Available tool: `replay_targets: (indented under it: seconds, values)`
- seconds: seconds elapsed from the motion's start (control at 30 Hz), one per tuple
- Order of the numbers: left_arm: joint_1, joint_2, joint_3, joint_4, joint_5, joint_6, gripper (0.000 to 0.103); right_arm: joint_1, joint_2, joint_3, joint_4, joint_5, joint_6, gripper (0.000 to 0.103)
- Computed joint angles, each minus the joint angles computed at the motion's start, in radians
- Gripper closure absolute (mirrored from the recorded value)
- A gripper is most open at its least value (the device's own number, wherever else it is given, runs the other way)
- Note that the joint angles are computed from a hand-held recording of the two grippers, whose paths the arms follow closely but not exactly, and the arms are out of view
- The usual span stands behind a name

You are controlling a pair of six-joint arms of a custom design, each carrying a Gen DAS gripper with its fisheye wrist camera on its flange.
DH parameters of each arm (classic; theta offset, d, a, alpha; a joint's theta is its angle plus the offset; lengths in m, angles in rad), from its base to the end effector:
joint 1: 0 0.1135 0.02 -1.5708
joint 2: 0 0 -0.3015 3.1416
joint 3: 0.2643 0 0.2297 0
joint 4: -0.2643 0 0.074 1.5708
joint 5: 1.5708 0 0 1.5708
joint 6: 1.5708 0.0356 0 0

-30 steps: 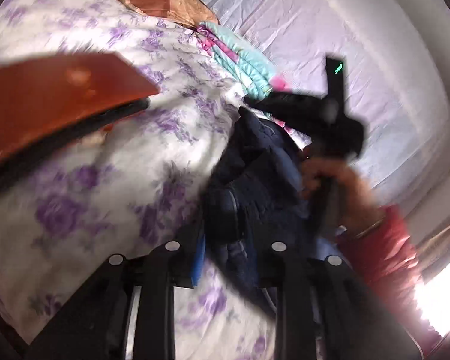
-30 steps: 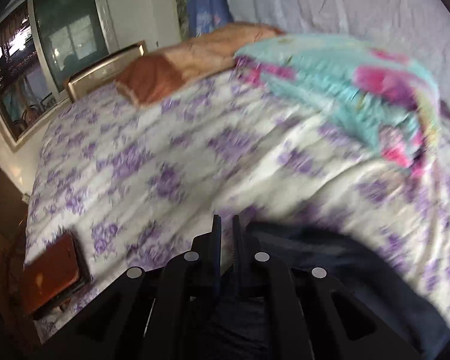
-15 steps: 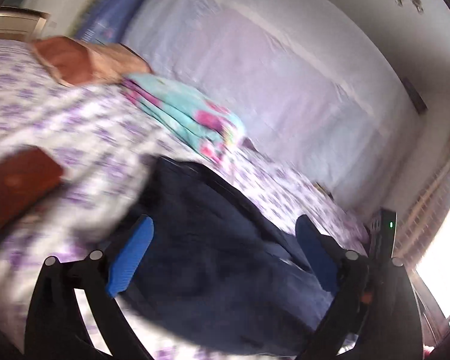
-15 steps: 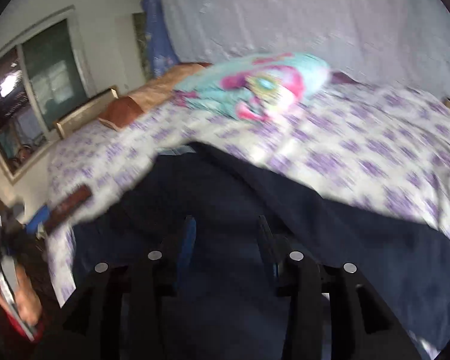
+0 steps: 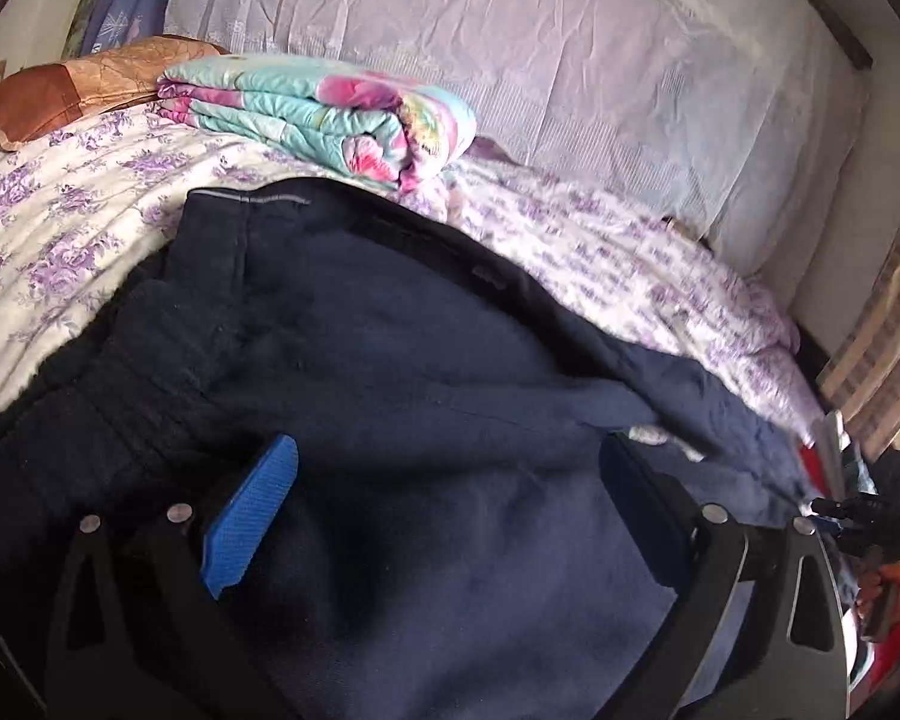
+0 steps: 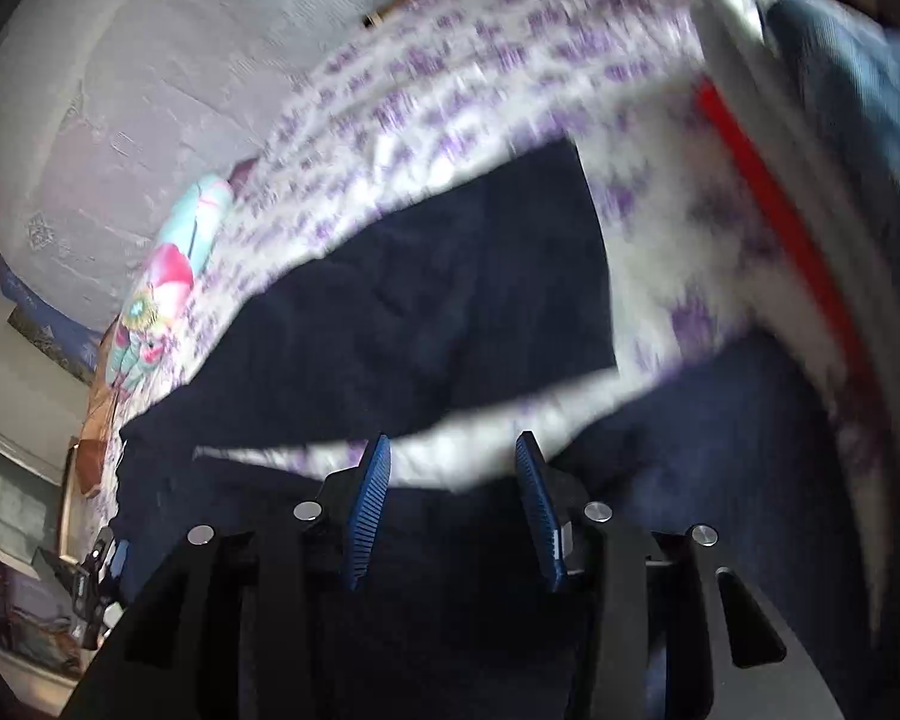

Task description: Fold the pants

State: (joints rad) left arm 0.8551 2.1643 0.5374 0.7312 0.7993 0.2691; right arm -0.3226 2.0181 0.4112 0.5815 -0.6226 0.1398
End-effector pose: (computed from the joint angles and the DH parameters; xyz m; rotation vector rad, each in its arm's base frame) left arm 0.2147 0.2080 0.0616 -0.3152 2.1459 -0.3655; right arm 0.2492 -0.0614 0.0736 0.3476 2.4406 0.7240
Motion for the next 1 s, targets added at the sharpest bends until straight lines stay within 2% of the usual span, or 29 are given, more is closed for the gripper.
replay_targets:
  seconds: [0.1,0.13,0.17,0.2,0.23,0.3,0.33,0.37,0.4,0.43,0.5,0.6,0.7,0.77,0.8,0.9,0.93,1.0]
  values:
    - [0.011,0.007,0.039,-0.072,0.019,0.005,0.005,-0.050,0.040,0.016,0.010,-0.100,0.044,0.061]
    - [0.022,-0.004,0.038,-0.086,0.031,0.012,0.005,-0.053,0.036,0.040,-0.031,-0.119,0.079,0.060]
    - [0.024,-0.002,0.033,-0.078,0.033,0.013,0.005,-0.050,0.063,0.034,0.031,-0.132,0.106,0.060]
    - [0.016,0.000,0.034,-0.070,0.026,0.007,0.005,-0.043,0.058,0.067,-0.022,-0.132,0.100,0.060]
    - [0.015,0.000,0.034,-0.070,0.023,0.007,0.005,-0.027,0.065,0.081,-0.017,-0.120,0.121,0.060]
    - [0.016,0.002,0.033,-0.066,0.025,0.006,0.005,-0.002,0.091,0.065,0.104,-0.113,0.182,0.061]
    - [0.016,0.002,0.034,-0.068,0.026,0.006,0.005,0.004,0.086,0.065,0.116,-0.104,0.175,0.063]
    - [0.014,-0.001,0.033,-0.066,0.027,0.002,0.005,0.016,0.099,0.034,0.211,-0.075,0.176,0.070]
    - [0.014,-0.002,0.031,-0.065,0.029,0.001,0.005,0.026,0.101,0.018,0.265,-0.047,0.176,0.086]
    - [0.014,-0.003,0.028,-0.064,0.029,0.001,0.005,0.037,0.101,-0.004,0.318,-0.035,0.167,0.091]
    - [0.016,-0.004,0.026,-0.062,0.029,0.002,0.005,0.046,0.090,-0.041,0.409,-0.038,0.165,0.092]
    - [0.016,-0.002,0.026,-0.058,0.029,0.000,0.005,0.048,-0.028,-0.001,0.348,-0.073,0.179,0.093]
    - [0.010,-0.004,0.023,-0.051,0.019,-0.006,0.005,0.044,-0.085,0.153,0.253,-0.109,0.230,0.093]
    - [0.010,-0.002,0.027,-0.052,0.016,-0.008,0.005,0.075,-0.062,0.368,0.068,-0.081,0.247,0.093]
    - [0.010,-0.001,0.028,-0.050,0.016,-0.011,0.005,0.092,-0.024,0.494,-0.036,-0.064,0.259,0.093]
    - [0.011,0.001,0.031,-0.050,0.018,-0.014,0.005,0.175,0.173,0.871,-0.224,0.093,0.301,0.093]
    - [0.012,0.002,0.033,-0.051,0.019,-0.013,0.005,0.205,0.275,0.996,-0.229,0.144,0.310,0.093]
    - [0.013,0.002,0.037,-0.057,0.021,-0.010,0.005,0.233,0.425,1.248,-0.419,0.218,0.309,0.088]
